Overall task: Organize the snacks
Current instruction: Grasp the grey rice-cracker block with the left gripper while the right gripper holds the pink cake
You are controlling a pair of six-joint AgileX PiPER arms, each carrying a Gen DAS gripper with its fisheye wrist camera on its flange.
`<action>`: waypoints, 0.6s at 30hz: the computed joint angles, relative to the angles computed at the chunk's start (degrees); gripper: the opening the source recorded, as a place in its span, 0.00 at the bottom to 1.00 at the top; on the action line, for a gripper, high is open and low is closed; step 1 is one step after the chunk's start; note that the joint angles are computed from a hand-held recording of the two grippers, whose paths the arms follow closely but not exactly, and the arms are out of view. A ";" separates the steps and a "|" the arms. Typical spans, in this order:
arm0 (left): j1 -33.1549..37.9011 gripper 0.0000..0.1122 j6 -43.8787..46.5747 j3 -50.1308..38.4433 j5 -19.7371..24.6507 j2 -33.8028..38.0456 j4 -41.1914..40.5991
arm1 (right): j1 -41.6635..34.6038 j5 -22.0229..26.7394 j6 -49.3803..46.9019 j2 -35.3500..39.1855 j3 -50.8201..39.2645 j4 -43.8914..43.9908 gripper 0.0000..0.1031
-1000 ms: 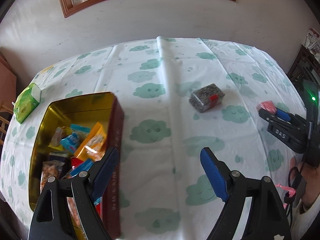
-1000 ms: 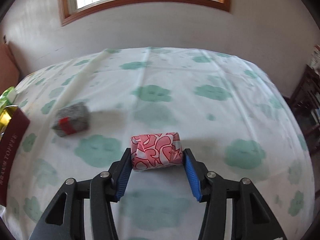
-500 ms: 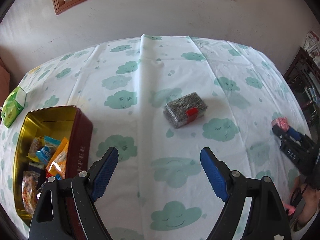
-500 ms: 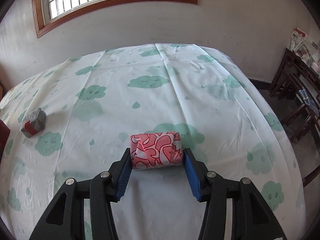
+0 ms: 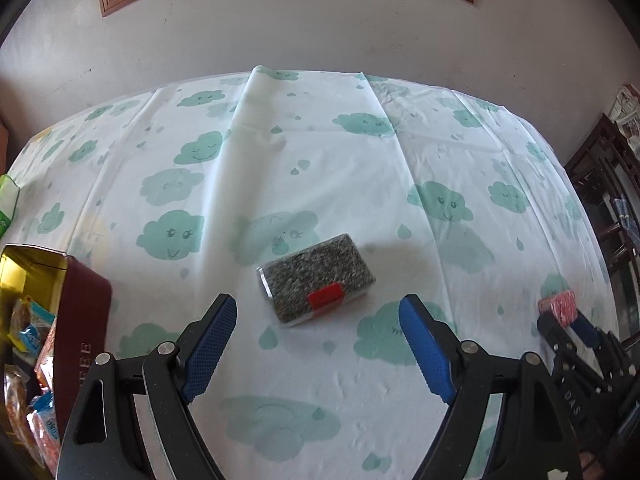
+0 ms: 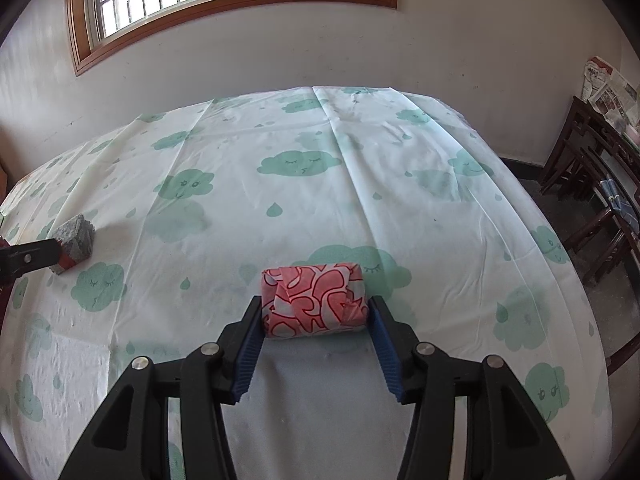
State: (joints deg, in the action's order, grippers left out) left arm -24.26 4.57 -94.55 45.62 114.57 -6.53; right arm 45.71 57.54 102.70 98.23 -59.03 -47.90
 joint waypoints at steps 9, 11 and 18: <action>0.08 0.60 -3.39 -8.16 4.66 6.67 0.99 | 0.06 0.01 0.05 0.07 -0.11 0.01 0.52; 1.05 0.56 -1.84 -8.60 5.79 7.20 -1.25 | 0.04 0.04 0.01 0.04 -0.06 0.03 0.52; 2.37 0.54 1.14 -4.85 3.38 5.19 -2.18 | 0.09 0.22 -0.13 0.12 -0.27 0.12 0.52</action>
